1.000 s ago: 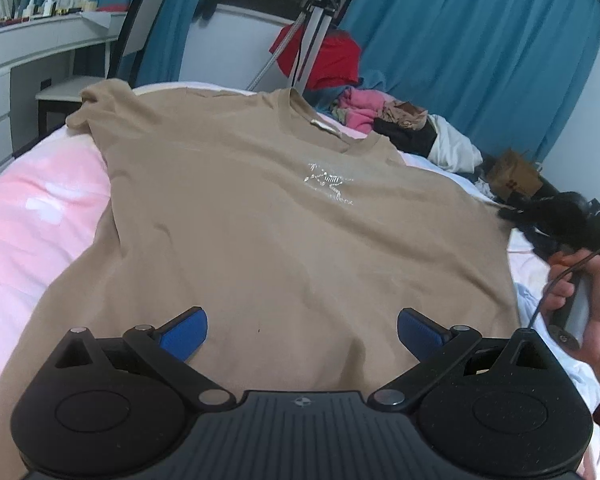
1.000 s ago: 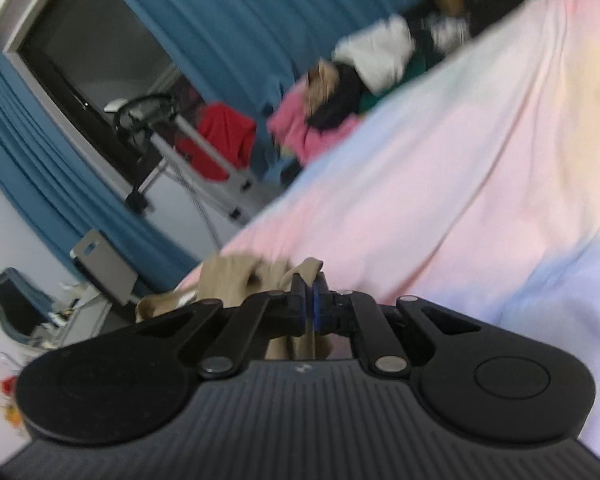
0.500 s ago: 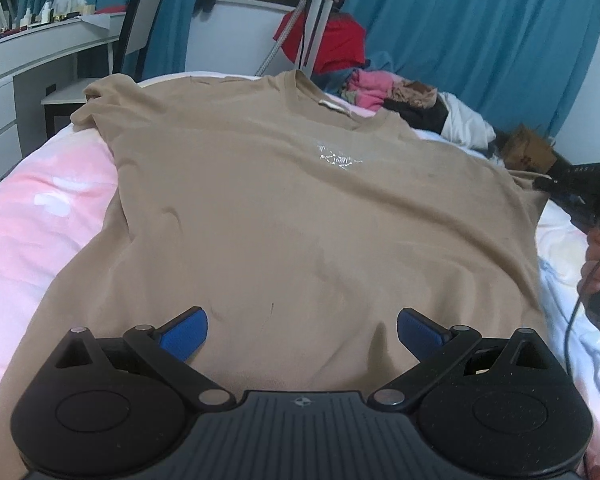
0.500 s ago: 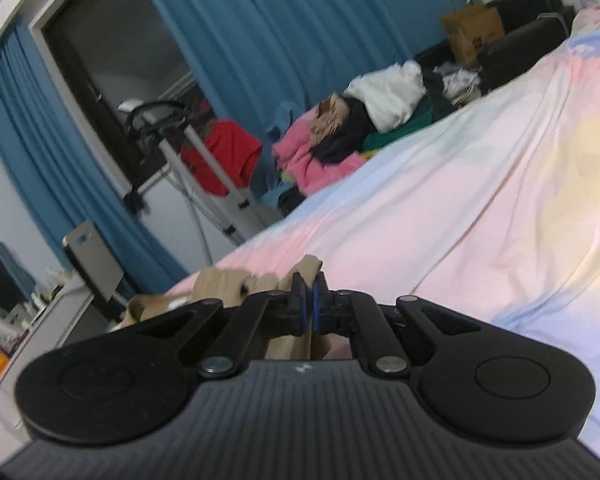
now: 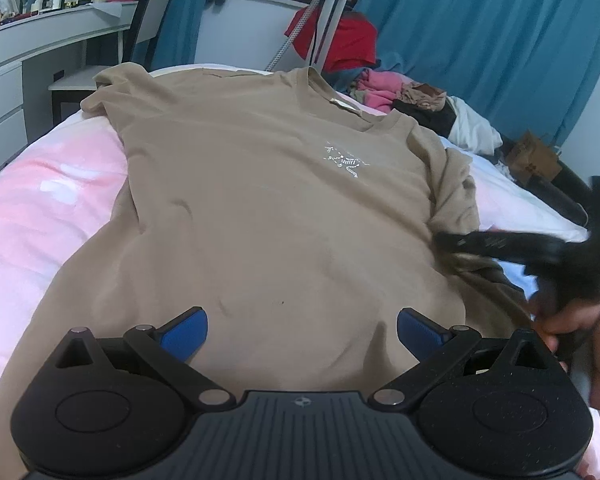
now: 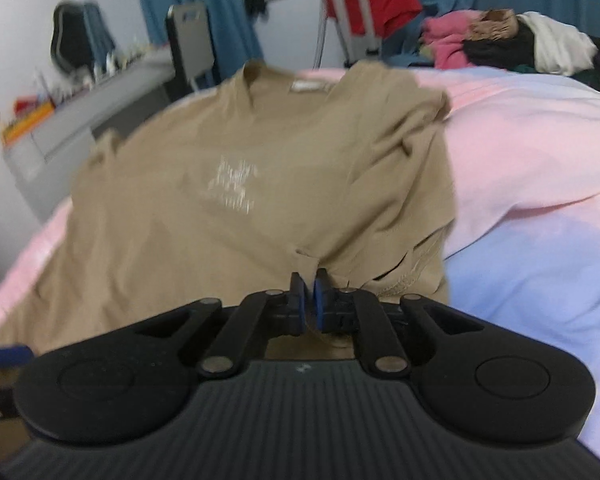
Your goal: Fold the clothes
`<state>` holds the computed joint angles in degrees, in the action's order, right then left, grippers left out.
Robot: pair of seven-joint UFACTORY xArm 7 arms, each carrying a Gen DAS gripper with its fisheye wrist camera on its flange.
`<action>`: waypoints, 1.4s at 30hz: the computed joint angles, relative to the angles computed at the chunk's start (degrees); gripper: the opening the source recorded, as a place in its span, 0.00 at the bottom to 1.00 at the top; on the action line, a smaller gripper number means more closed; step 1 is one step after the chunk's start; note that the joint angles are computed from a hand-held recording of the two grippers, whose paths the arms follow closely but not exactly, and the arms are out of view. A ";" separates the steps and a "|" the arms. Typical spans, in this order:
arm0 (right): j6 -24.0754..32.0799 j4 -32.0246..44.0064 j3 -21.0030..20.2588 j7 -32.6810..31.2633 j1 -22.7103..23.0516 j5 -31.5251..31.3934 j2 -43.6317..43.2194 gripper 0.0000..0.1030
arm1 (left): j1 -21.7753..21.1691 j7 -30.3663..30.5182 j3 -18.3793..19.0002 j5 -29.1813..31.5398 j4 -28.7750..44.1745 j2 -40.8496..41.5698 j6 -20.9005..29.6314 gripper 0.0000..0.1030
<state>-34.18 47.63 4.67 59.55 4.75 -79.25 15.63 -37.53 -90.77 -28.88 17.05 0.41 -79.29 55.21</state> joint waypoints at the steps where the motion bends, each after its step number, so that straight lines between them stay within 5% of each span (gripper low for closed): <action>1: -0.75 1.24 0.14 2.20 -0.25 -2.47 0.80 0.15 | -0.15 -0.03 0.16 -0.08 -0.11 -0.37 0.11 0.99; 5: -11.66 2.12 -1.56 4.41 -2.15 -3.31 2.43 0.38 | -0.81 -0.16 0.83 -0.66 -0.70 -2.26 0.47 0.99; 9: -20.05 -0.92 -2.47 3.79 -5.14 8.69 3.40 0.38 | -0.99 -0.72 0.83 -1.15 -0.97 -3.52 0.43 0.99; 12: -17.51 0.24 -2.16 11.66 -7.08 14.14 5.99 0.40 | -0.56 -1.04 0.88 -1.19 -1.12 -3.43 -0.59 0.99; 18: -15.55 11.44 0.22 27.05 -9.52 10.73 16.62 0.39 | -0.25 -1.24 1.02 -1.25 -1.46 -3.19 -1.92 0.99; 20: -15.14 10.84 0.05 24.44 -8.00 13.29 16.28 0.36 | -0.27 -1.12 0.94 -1.19 -1.43 -2.79 -2.06 0.99; 23: -13.61 7.98 0.40 16.78 -5.66 19.00 14.16 0.08 | -0.22 -1.43 0.92 -1.31 -1.37 -2.54 -2.14 0.99; 30: -17.51 -0.53 0.05 -4.30 -4.17 42.33 6.17 0.06 | 0.19 -1.74 0.53 -0.85 -1.01 -1.48 -2.46 0.99; 35: -15.31 -3.65 -1.85 -17.38 -2.15 60.48 3.52 0.09 | 0.86 -1.70 0.52 -0.45 -0.77 0.09 -3.46 0.99; 38: -13.89 -4.20 -1.23 -15.06 -4.74 63.71 4.74 0.10 | 1.66 -1.79 0.14 0.00 -0.31 1.68 -4.39 0.99; 42: -8.85 -3.36 2.01 -0.88 -13.74 49.35 5.24 0.10 | 2.30 -1.57 -0.50 0.85 0.41 3.22 -4.81 0.99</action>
<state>-43.03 44.27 6.69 58.68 -8.99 -29.90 20.87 -35.23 -92.34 -29.38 17.90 0.81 -76.07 50.40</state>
